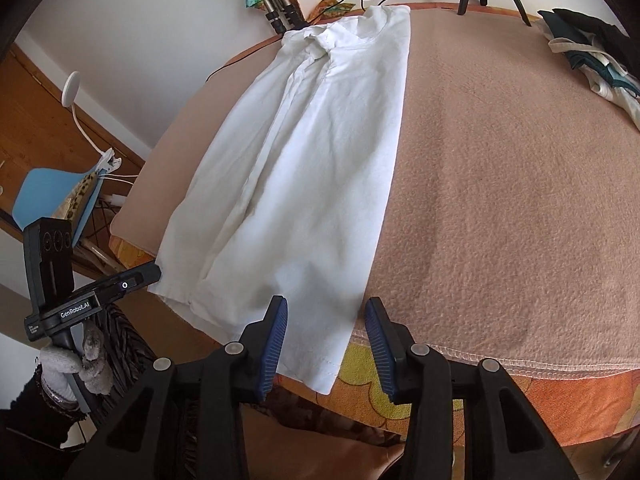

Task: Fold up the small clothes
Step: 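Grasp the shirt hem with the left tool while the right tool grasps it too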

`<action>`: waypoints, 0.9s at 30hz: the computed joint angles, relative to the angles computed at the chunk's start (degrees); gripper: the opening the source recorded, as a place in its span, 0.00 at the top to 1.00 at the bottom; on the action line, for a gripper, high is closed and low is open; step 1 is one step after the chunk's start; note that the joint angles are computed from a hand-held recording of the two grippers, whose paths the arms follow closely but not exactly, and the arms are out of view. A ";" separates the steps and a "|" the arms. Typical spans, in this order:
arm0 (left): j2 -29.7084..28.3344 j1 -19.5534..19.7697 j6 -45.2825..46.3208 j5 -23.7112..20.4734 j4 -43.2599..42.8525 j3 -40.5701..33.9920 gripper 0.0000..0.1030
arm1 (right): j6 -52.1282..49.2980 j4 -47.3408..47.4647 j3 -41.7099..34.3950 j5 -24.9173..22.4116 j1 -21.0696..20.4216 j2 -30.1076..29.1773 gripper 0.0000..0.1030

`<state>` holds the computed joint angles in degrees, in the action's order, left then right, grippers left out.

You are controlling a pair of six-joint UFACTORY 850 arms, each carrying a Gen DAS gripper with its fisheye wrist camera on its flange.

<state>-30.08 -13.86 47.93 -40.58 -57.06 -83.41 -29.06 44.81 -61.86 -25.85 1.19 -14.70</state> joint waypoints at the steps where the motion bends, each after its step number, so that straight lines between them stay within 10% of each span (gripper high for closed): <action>1: 0.11 0.06 0.56 0.07 -0.65 0.16 0.96 | -0.42 0.42 -0.24 -0.50 0.11 -0.22 0.71; 5: 3.03 1.55 5.99 0.73 -7.14 2.90 0.97 | 2.77 -4.31 -1.23 -0.64 1.17 -0.62 0.97; 12: 1.72 1.13 0.90 1.56 -0.46 2.35 0.97 | 4.50 -5.93 -1.28 -2.54 0.37 -1.03 0.99; 15: 2.81 0.69 -3.16 5.29 2.83 2.78 0.92 | 3.02 -4.69 -1.18 -5.18 -0.41 -0.53 0.92; 17: 3.82 0.80 -2.80 6.60 1.65 3.54 0.85 | 8.87 -12.82 0.26 -0.77 0.95 1.66 0.67; 21: 5.36 0.16 5.66 4.75 -5.84 4.71 0.80 | 8.95 -14.48 1.73 2.47 1.70 3.81 0.65; 24: 3.85 -1.23 8.75 -1.47 -8.94 2.88 0.51 | 7.73 -12.01 1.75 3.85 1.36 3.59 0.65; 27: 2.39 -3.36 9.98 -3.74 -9.54 1.42 0.51 | 4.11 -6.33 1.69 3.75 0.30 2.97 0.64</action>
<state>-27.69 -17.22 57.91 -44.32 -66.60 -82.00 -24.95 38.48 -60.16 -22.11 1.49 -11.73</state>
